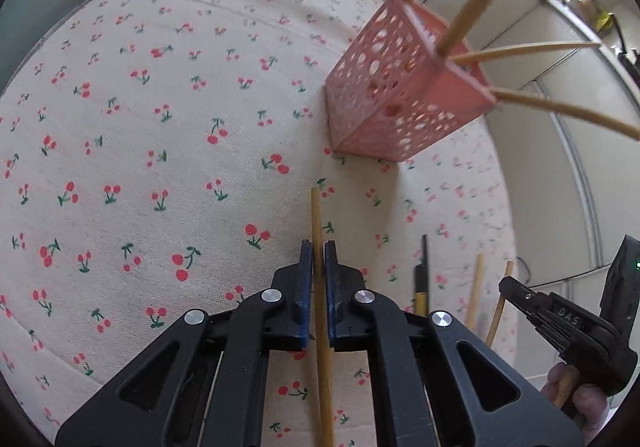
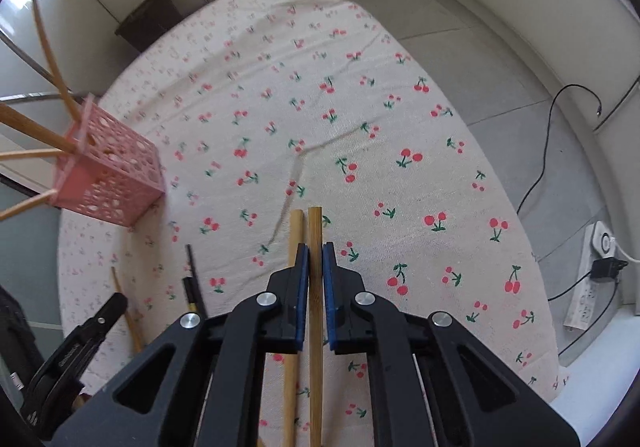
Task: Organize utensils
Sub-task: 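Lift both held wooden chopsticks up over the pink basket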
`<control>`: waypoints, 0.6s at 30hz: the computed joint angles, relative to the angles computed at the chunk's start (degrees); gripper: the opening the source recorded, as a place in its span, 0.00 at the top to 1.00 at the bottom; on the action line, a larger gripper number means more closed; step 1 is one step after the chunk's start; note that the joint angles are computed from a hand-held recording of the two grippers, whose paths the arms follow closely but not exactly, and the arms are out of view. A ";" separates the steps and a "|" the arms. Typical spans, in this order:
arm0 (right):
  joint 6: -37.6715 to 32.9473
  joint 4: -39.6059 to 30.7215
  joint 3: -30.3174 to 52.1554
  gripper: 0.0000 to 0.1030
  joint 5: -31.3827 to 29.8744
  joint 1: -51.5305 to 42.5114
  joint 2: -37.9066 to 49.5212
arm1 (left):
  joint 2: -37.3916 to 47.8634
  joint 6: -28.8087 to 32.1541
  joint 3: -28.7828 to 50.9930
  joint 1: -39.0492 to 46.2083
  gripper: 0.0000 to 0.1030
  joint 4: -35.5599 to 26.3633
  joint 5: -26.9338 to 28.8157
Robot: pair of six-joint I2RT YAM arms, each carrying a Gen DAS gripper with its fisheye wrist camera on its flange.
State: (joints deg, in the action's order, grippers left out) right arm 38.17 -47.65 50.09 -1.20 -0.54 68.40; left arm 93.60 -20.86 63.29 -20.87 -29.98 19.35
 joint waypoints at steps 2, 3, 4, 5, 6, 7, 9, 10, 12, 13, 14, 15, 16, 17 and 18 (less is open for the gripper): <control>-0.32 -0.86 0.11 0.93 -0.95 -0.48 -3.47 | -1.23 1.41 0.19 0.47 0.95 0.06 0.87; -0.18 -1.24 0.40 0.93 -1.13 -0.28 -4.89 | -2.17 1.93 0.00 0.73 0.95 0.03 1.20; -0.30 -2.06 0.82 0.93 -1.14 -0.14 -7.02 | -3.44 2.11 -0.33 0.74 0.95 -0.17 1.33; -0.12 -2.69 1.10 0.93 -0.96 0.24 -8.49 | -4.57 1.98 -0.49 0.54 0.95 -0.45 1.41; -0.41 -2.88 1.36 0.93 -1.18 -0.03 -9.37 | -5.92 1.98 -0.86 0.73 0.95 -0.37 1.76; -0.23 -3.60 1.80 0.93 -1.26 0.07 -11.56 | -7.50 1.96 -1.14 1.02 0.95 -0.30 2.15; 0.02 -4.65 2.68 0.93 -1.25 0.33 -13.88 | -9.77 2.22 -1.09 1.23 0.95 0.01 2.24; 0.09 -5.00 3.20 0.93 -1.03 0.71 -15.47 | -11.41 2.93 -1.36 1.77 0.95 0.22 2.46; 0.20 -6.34 4.54 0.92 -0.67 1.39 -17.64 | -14.14 3.40 -1.23 1.61 0.95 0.64 1.96; 0.07 -6.92 5.19 0.92 -0.46 1.88 -18.83 | -16.24 3.88 -1.62 1.57 0.95 0.90 1.54; 0.27 -7.55 5.91 0.92 0.12 2.77 -19.82 | -18.26 4.32 -2.06 1.50 0.95 1.26 1.18; 0.40 -7.87 6.34 0.92 0.35 3.35 -20.51 | -19.63 4.57 -2.30 1.48 0.95 1.31 1.04; 0.62 -8.30 7.10 0.92 0.56 4.15 -21.32 | -21.18 4.69 -2.50 1.15 0.95 1.39 0.44; 0.99 -8.85 7.81 0.93 1.46 5.23 -21.97 | -22.46 5.04 -2.96 1.01 0.95 1.78 -0.23; 1.40 -9.33 8.73 0.93 2.70 6.60 -22.50 | -24.52 5.56 -3.47 0.86 0.95 1.93 -0.98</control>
State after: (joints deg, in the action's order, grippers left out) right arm 39.57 -56.98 58.82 1.50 6.06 45.90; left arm 69.08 -15.31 59.82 -20.01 -28.05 18.37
